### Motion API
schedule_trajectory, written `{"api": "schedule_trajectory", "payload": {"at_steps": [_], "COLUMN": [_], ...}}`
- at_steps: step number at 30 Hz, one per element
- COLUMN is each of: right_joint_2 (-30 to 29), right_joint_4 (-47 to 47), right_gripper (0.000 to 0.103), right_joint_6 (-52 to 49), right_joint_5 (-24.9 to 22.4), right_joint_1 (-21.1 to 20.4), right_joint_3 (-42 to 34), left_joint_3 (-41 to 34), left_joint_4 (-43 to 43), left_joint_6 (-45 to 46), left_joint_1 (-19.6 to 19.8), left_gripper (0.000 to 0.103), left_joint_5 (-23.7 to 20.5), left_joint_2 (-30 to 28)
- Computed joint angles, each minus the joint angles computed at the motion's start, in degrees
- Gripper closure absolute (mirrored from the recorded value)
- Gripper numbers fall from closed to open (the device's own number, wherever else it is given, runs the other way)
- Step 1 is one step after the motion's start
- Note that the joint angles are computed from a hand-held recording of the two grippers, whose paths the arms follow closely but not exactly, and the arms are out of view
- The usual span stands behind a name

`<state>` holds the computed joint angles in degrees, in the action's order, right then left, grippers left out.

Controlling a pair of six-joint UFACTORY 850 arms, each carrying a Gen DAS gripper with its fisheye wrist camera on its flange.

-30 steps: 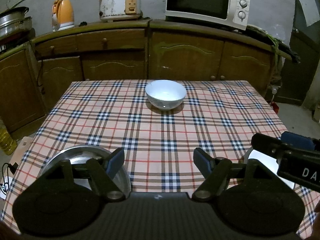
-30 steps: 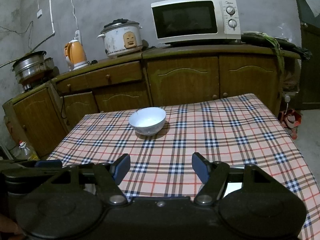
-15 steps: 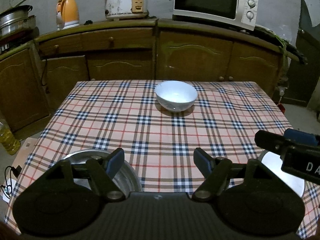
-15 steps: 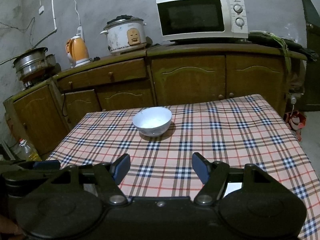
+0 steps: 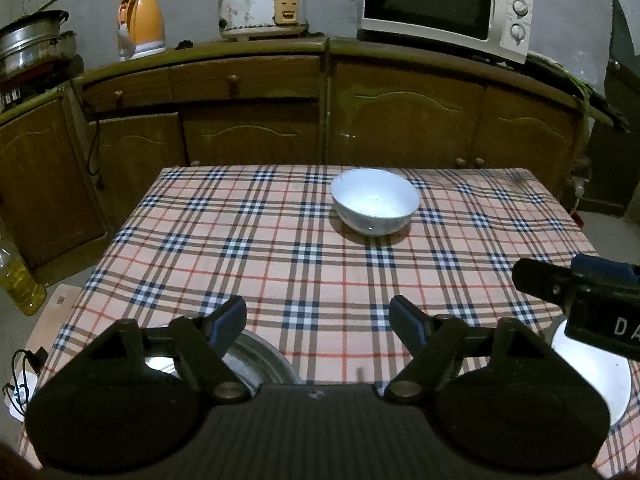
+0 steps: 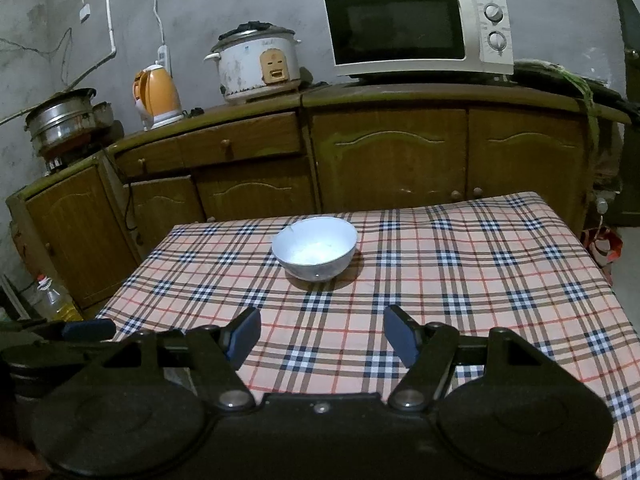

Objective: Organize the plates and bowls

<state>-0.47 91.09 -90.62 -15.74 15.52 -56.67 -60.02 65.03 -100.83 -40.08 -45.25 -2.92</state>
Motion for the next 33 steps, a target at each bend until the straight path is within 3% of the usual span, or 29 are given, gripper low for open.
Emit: {"api": "schedule_trajectory", "payload": {"at_steps": [12, 21, 27, 33], "right_joint_2": [-7.10, -15.17, -22.28, -30.40], "right_joint_4": [-1.07, -4.41, -13.43, -29.21], "right_gripper": [0.022, 0.022, 0.022, 0.022], "right_joint_6": [2.81, 7.98, 18.48, 37.78], "right_joint_5": [1.50, 2.70, 3.07, 1.89], "right_joint_1": [0.90, 1.45, 1.61, 1.52], "right_joint_3": [-6.86, -15.69, -23.35, -32.45], "left_joint_3": [-2.71, -8.16, -12.29, -17.05], "left_joint_4": [-1.34, -2.01, -5.16, -7.93], "left_joint_6": [2.90, 6.52, 10.49, 14.90], "left_joint_1": [5.79, 10.47, 14.01, 16.86], "left_gripper": [0.022, 0.022, 0.025, 0.032], "left_joint_5": [4.38, 7.04, 10.55, 13.50], "left_joint_2": [-2.46, -7.63, -12.20, -17.09]}}
